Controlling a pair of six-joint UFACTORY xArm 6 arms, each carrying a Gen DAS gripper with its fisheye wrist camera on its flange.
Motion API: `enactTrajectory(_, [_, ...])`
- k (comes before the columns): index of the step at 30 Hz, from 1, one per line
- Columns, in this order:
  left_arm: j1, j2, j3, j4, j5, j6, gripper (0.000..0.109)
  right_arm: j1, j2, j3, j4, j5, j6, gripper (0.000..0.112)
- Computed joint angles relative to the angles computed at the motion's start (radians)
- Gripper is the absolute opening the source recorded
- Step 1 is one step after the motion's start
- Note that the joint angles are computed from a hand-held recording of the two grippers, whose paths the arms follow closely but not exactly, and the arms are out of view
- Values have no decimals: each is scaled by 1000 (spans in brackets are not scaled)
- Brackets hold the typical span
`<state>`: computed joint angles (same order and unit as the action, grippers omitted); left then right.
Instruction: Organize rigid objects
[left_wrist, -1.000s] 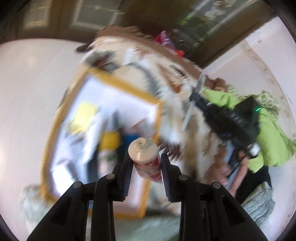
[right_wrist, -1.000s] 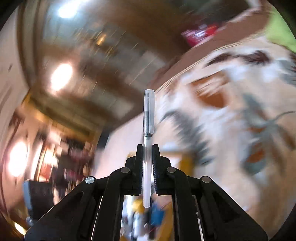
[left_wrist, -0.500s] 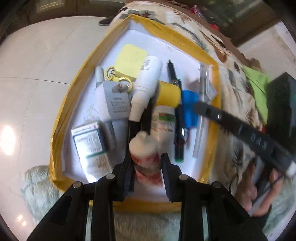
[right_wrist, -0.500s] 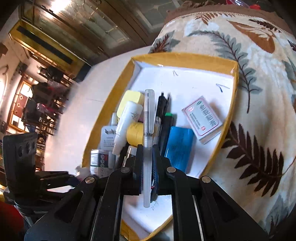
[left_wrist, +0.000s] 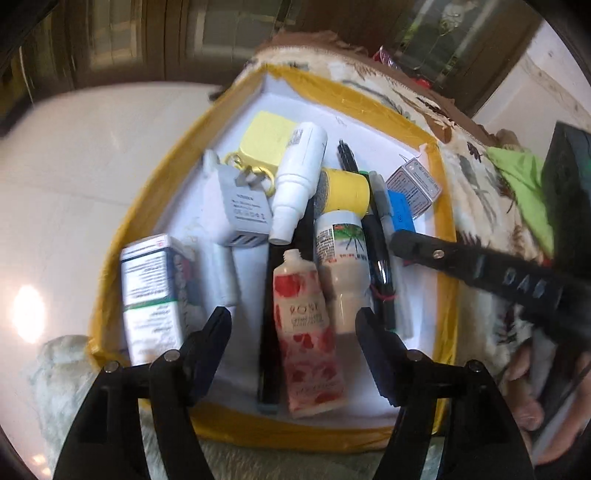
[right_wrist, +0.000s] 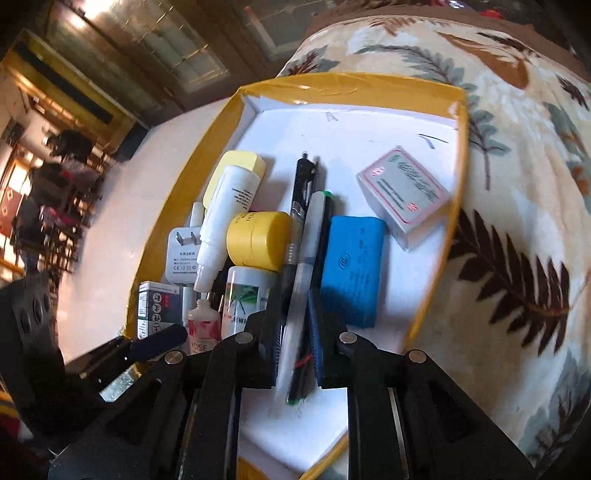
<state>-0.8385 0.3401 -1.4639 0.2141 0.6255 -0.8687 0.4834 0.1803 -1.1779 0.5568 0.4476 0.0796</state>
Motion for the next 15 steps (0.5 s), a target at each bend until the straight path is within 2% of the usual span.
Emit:
enactTrajectory(3, [-43,-46,25,278,71,-166,72,22,-72,87,18,-48,54,14])
enactTrajectory(4, [-60,-58,26,354,115,-210,75,32,-98,118,11,-63,85,19])
enactTrajectory(5, [-72,-70,31,401,145,-241,77,42,-124,148,17,-76,99,29])
enactTrajectory(7, [-83,-103,58,456,162,-284,78,64,-187,213,-1,-111,142,33])
enactTrajectory(10, [-94,-137,88,524,177,-333,78,86,-252,275,-51,-144,212,33])
enactTrajectory(15, [-86,-167,123,525,145,-347,78,98,-276,289,-187,-136,335,33])
